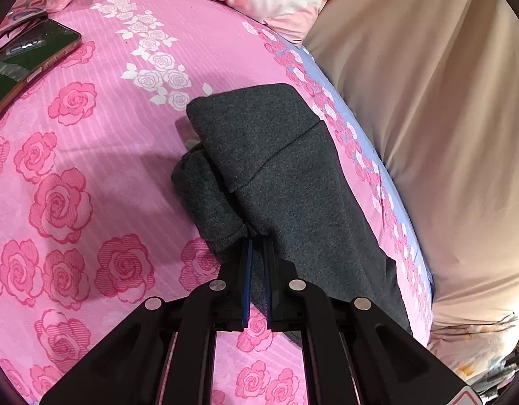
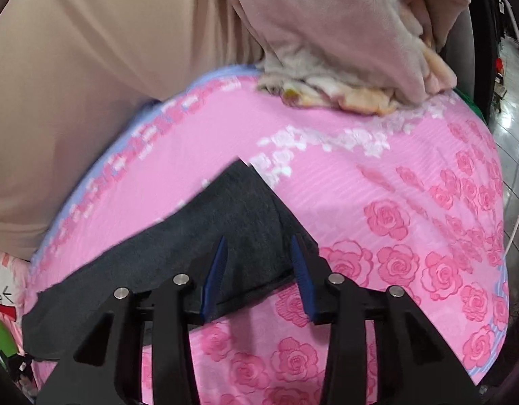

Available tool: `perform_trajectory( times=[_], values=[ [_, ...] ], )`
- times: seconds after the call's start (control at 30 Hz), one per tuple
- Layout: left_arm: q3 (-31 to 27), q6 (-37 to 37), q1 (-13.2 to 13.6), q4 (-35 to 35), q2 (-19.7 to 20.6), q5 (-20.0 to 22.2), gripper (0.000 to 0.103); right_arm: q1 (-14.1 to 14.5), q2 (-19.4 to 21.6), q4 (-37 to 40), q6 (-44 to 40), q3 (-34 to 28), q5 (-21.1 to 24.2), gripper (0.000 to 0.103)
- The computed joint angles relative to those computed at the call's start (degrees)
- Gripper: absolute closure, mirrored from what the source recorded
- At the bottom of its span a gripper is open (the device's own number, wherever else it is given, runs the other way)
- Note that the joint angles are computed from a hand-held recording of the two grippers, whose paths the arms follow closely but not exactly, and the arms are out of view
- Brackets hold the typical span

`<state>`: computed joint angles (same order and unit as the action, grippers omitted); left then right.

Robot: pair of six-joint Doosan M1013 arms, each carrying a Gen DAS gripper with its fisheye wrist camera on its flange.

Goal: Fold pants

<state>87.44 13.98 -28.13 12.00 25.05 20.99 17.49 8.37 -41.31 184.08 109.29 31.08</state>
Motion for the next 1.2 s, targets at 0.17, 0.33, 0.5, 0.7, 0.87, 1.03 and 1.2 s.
perform_trajectory(
  times=[0.17,0.33,0.5,0.7,0.87,1.03,1.2],
  values=[
    [-0.27,1.1,0.14,-1.21,0.23,0.12,0.1,1.11,1.15,-2.38,-1.51,-1.27,1.0,0.098],
    [-1.09,0.84,-0.15,0.36,0.03,1.4,0.1,1.03,-1.99,-11.99,4.58,-1.01,4.96,0.098],
    [0.6,1.88,-0.23,-1.48,-0.05,1.35,0.1,-0.91,1.27,-1.36,-6.41,-1.33,7.03,0.099],
    [3.04,-7.73,-1.48,9.92,-2.74,1.78,0.1,0.77,-0.48,-6.54,1.65,0.0,7.31,0.093],
    [-0.11,-9.84,-4.49,22.36,-3.92,5.57,0.083,3.59,-2.7,-13.29,9.03,0.45,9.96,0.03],
    [-5.86,-4.61,-5.5,19.67,0.44,8.59,0.053,2.19,-3.0,-10.66,10.51,2.61,5.57,0.024],
    [-8.27,1.52,-6.4,13.2,3.81,8.92,0.053,-0.06,-1.87,-7.05,8.34,3.19,-1.01,0.034]
  ],
)
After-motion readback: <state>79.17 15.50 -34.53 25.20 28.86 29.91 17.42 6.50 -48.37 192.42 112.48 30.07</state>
